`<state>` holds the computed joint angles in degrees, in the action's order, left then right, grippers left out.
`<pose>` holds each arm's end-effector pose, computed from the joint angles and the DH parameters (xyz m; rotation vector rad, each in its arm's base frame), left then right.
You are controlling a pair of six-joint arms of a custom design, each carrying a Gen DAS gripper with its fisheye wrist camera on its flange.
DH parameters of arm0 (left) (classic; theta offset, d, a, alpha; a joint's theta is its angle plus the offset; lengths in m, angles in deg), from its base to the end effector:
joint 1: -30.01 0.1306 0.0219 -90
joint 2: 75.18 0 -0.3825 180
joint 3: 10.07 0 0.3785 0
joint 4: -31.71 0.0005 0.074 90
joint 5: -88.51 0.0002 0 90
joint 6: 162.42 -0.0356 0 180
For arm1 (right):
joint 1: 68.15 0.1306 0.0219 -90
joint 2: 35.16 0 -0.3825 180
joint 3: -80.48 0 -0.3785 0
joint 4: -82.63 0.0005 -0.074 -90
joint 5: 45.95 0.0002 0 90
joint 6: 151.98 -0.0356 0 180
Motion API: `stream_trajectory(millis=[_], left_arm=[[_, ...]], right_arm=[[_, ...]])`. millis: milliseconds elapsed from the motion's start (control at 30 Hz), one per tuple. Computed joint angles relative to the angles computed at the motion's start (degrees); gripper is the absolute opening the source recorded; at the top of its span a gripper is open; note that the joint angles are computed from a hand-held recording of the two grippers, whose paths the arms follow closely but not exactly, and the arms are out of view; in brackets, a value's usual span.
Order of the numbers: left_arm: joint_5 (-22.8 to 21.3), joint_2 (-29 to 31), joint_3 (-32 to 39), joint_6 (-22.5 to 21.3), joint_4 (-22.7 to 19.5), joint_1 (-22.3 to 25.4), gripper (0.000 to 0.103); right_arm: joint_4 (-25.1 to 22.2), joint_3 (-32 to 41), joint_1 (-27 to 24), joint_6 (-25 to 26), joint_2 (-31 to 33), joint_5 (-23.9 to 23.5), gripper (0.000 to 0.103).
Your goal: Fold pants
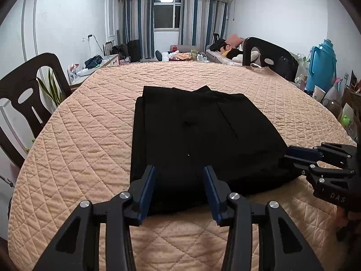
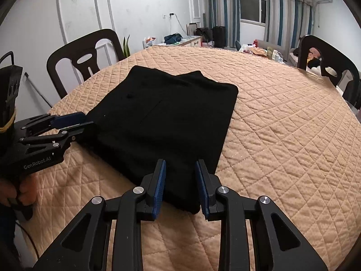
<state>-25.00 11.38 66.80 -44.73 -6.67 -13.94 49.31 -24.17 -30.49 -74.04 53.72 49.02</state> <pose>0.3286 -0.2977 0.3692 0.1448 2.3206 -0.1287 0.3641 0.2765 0.3445 -0.4928 2.3556 0.3053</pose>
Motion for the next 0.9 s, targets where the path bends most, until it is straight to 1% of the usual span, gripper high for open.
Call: stream_trajectory(millis=[100, 267, 400, 500, 567, 667, 767, 900], left_arm=[[0.68, -0.34, -0.3, 0.41, 0.01, 0.3, 0.048], [-1.28, -0.26, 0.3, 1.38, -2.26, -0.84, 0.048], [-2.3, -0.25, 0.53, 2.15, -4.62, -2.11, 0.048], [0.28, -0.6, -0.05, 3.57, -5.65, -1.92, 0.048], [-0.6, -1.02, -0.32, 4.43, -6.4, -2.12, 0.048], [-0.79, -2.23, -0.92, 4.84, -6.63, -2.45, 0.048], [-1.5, -3.13, -1.23, 5.23, -7.79, -3.09, 0.048], [-2.28, -4.63, -1.89, 5.23, -8.59, -4.05, 0.048]], right_arm=[[-0.42, 0.05, 0.45, 0.17, -0.12, 1.36, 0.028], [-0.43, -1.04, 1.5, -0.29, -1.32, 3.69, 0.028], [-0.78, -1.84, 1.66, -0.78, -2.42, 3.58, 0.028], [-0.73, -2.73, 1.33, -1.38, -3.71, 2.07, 0.028], [-1.6, -2.82, 1.3, -1.67, -4.16, 1.36, 0.028], [-3.74, -3.5, 1.55, -1.69, -5.35, 2.25, 0.028], [-4.61, -4.69, 1.52, -2.3, -6.84, 1.77, 0.028], [-5.89, -6.3, 1.97, -2.65, -9.1, 3.12, 0.028]])
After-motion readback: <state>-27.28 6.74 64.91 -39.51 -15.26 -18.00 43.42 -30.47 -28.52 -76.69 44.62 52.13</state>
